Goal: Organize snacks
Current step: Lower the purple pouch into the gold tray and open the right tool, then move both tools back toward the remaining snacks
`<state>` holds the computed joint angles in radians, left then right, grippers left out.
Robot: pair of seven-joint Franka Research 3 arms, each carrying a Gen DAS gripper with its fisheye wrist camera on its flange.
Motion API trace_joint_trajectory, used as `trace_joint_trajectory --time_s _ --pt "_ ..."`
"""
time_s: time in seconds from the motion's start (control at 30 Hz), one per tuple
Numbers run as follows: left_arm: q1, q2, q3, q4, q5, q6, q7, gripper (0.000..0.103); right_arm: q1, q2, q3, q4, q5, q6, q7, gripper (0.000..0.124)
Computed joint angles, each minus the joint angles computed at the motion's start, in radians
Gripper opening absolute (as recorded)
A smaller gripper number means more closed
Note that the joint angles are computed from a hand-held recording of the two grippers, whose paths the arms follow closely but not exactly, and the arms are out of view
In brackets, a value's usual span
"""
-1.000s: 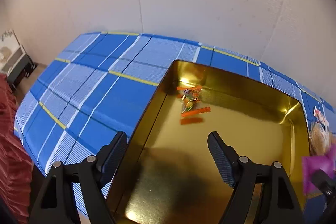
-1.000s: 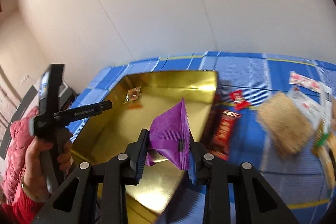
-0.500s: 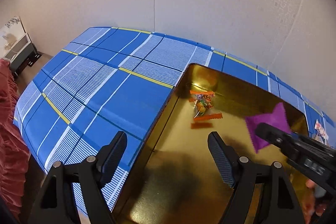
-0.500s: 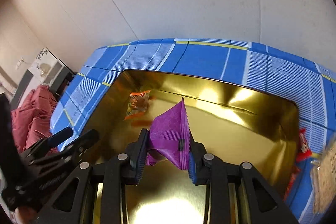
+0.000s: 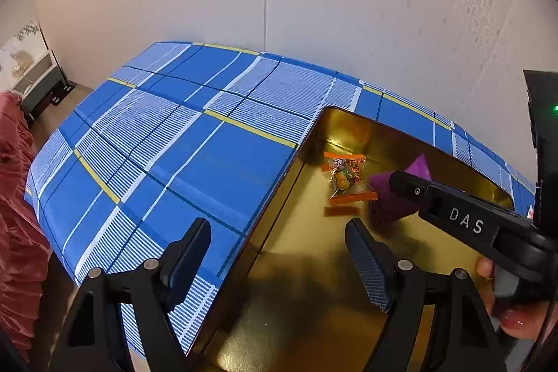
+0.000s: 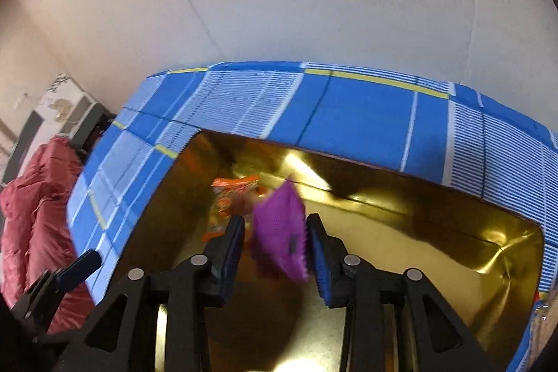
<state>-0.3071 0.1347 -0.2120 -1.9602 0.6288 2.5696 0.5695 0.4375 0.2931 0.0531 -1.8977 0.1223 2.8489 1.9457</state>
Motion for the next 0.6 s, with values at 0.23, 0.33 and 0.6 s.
trace_joint_trajectory --time_s 0.23,0.33,0.6 --pt "-0.006 -0.002 -0.002 -0.002 0.017 0.014 -0.013 0.080 0.007 -0.055 -0.021 -0.068 -0.030 0.041 0.031 0.040" --pt "-0.009 -0.002 -0.005 -0.003 0.015 0.022 -0.009 0.085 0.009 -0.122 -0.037 -0.150 -0.078 0.099 0.069 0.040" --pt "-0.036 -0.006 -0.010 -0.012 0.064 0.084 -0.053 0.087 -0.047 -0.321 -0.055 -0.369 -0.485 0.159 0.415 0.040"
